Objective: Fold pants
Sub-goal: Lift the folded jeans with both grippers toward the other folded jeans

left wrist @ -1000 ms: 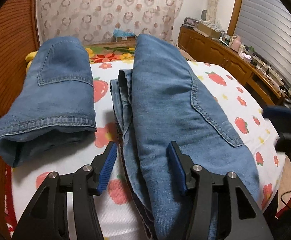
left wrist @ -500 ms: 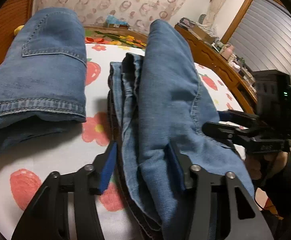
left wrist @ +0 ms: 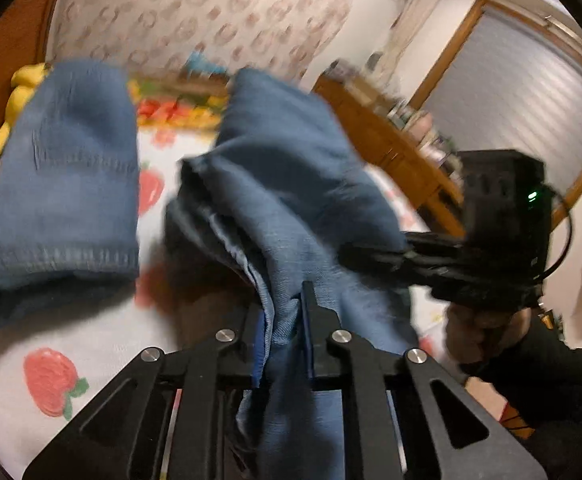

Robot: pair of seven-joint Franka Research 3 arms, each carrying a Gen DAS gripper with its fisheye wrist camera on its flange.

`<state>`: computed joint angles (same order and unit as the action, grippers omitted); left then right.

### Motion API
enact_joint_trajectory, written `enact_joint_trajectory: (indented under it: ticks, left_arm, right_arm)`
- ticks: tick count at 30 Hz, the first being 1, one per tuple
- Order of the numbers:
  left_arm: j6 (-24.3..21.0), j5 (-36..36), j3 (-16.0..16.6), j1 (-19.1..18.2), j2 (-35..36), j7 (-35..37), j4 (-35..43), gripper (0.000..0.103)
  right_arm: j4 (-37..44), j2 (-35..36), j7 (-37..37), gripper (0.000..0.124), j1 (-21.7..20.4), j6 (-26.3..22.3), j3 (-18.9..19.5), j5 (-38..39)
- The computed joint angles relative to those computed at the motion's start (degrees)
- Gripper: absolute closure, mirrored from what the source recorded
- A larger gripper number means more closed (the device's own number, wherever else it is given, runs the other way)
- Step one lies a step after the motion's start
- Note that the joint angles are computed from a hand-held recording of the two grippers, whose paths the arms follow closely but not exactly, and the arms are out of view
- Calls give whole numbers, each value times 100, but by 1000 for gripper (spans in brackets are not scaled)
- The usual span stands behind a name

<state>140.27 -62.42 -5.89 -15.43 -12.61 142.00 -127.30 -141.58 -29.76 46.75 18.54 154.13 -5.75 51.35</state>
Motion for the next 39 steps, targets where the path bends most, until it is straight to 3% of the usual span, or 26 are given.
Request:
enact_joint_trajectory:
  ticks: [7, 15, 20, 24, 29, 31, 35, 39]
  left_arm:
    - [307, -305, 250, -62, -542, 405, 20, 88]
    - [687, -549, 646, 52, -851, 672, 352, 88]
    - [1070, -325, 828, 246, -883, 613, 582, 88]
    - [1287, 63, 924, 358, -760, 445, 731, 88]
    - [1161, 797, 816, 570, 45, -113, 1238, 87]
    - [1088, 1368, 589, 741, 666, -576, 1600, 87]
    - [887, 2615, 204, 965, 1863, -1688, 2250, 87]
    - [770, 2822, -79, 1193, 2368, -1941, 2634, 85]
  right_arm:
    - [674, -83, -160, 107, 215, 117, 144, -283]
    - [2330, 741, -226, 107, 439, -156, 334, -675]
    - [3498, 1517, -467, 107, 569, -481, 430, -358]
    - [4249, 2122, -796, 107, 510, -895, 435, 414]
    - [4699, 2968, -842, 107, 79, -983, 559, 876]
    - [4896, 3397, -334, 106, -68, -840, 662, 379]
    - [5085, 4077, 1093, 98, -129, -535, 647, -1393]
    - [5194, 4251, 1483, 85, -407, -588, 760, -1741]
